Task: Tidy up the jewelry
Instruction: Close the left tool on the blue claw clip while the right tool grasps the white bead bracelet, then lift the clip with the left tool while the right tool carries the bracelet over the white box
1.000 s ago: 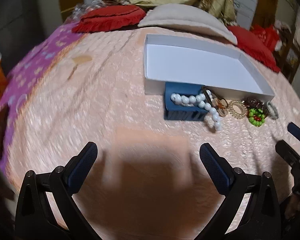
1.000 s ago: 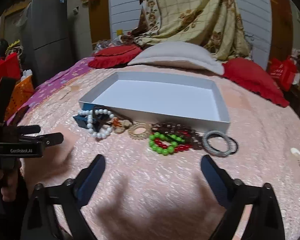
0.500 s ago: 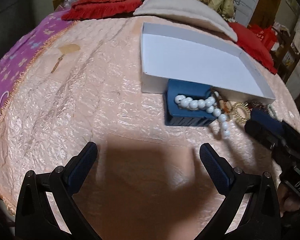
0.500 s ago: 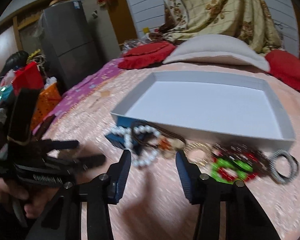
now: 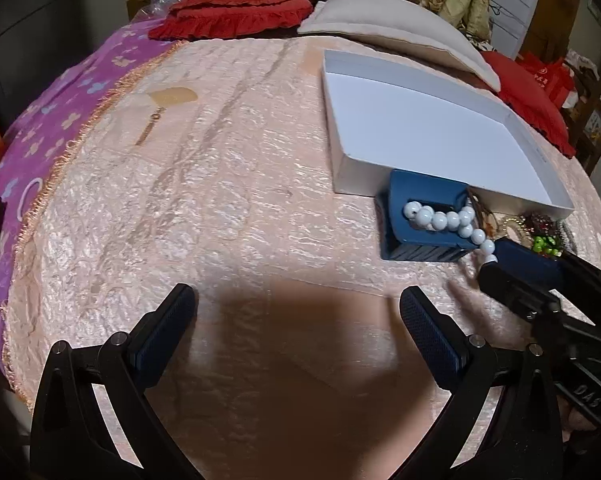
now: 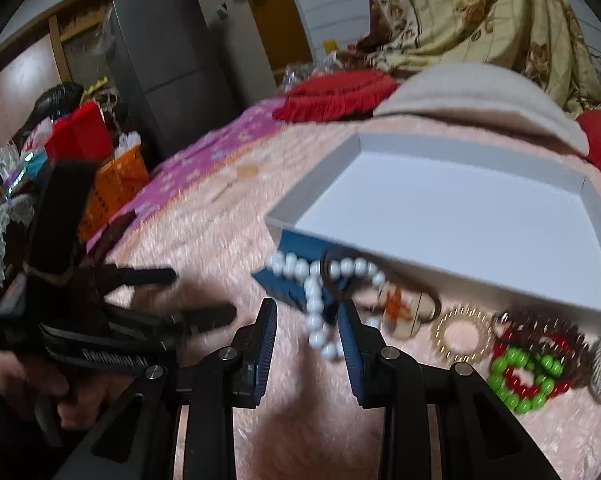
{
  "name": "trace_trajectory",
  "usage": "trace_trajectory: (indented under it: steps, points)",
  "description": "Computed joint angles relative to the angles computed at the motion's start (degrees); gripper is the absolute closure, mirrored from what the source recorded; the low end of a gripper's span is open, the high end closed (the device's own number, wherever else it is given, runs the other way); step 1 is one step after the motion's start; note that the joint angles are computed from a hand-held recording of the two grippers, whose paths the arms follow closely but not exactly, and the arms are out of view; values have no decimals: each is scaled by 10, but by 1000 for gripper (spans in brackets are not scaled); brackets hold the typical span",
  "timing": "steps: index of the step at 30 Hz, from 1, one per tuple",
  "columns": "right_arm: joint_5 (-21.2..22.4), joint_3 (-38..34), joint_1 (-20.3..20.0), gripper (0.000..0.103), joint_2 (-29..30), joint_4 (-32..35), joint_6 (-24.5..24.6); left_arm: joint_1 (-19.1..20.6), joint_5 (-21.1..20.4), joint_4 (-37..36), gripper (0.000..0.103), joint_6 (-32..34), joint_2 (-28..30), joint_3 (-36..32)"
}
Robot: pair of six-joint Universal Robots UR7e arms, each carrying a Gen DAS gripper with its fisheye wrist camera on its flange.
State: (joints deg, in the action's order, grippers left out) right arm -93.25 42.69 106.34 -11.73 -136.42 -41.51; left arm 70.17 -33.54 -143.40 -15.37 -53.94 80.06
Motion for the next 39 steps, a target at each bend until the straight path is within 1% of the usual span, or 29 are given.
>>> trace_trajectory:
  steps: [2,3,5,6,7,10,13,17,21,23,26,28,31,33,36,38,39]
  points:
    - [-2,-28,1,74,16,23,4,0,-3,-3,1,4,0,1]
    - [-4,-39,1,80,22,34,6,0,-3,-5,1,7,0,1]
    - [-31,-64,4,87,37,49,17,1,-2,-6,1,11,3,-2]
    - [-31,-71,3,94,40,55,25,1,-2,-6,1,12,4,-3]
    - [-30,-72,2,94,40,54,30,1,-5,-7,1,13,5,-4]
    - [-42,-46,0,94,24,22,40,3,-25,-17,1,21,7,-7]
    - [-37,-2,-6,94,-6,-17,48,3,-50,-40,1,43,13,-11]
    - [-25,40,-14,94,-41,-56,65,1,-71,-56,1,66,30,-28]
    - [-8,76,-21,94,-72,-82,77,-3,-73,-66,1,85,56,-53]
    - [-1,96,-24,94,-88,-96,78,-3,-71,-62,1,86,69,-68]
    - [8,124,-29,94,-110,-118,81,-3,-41,-48,1,76,91,-93]
    - [14,144,-33,94,-125,-141,84,-1,-31,-42,1,70,100,-105]
    - [21,162,-40,94,-143,-166,95,-2,-12,-53,1,77,107,-108]
    - [20,167,-44,94,-150,-170,101,-1,-12,-56,2,74,106,-107]
    - [13,168,-46,94,-153,-164,105,0,-14,-68,6,79,104,-102]
    - [11,168,-45,94,-153,-163,102,-1,-8,-79,15,92,104,-97]
    - [12,168,-45,94,-152,-162,100,-3,3,-83,21,99,105,-96]
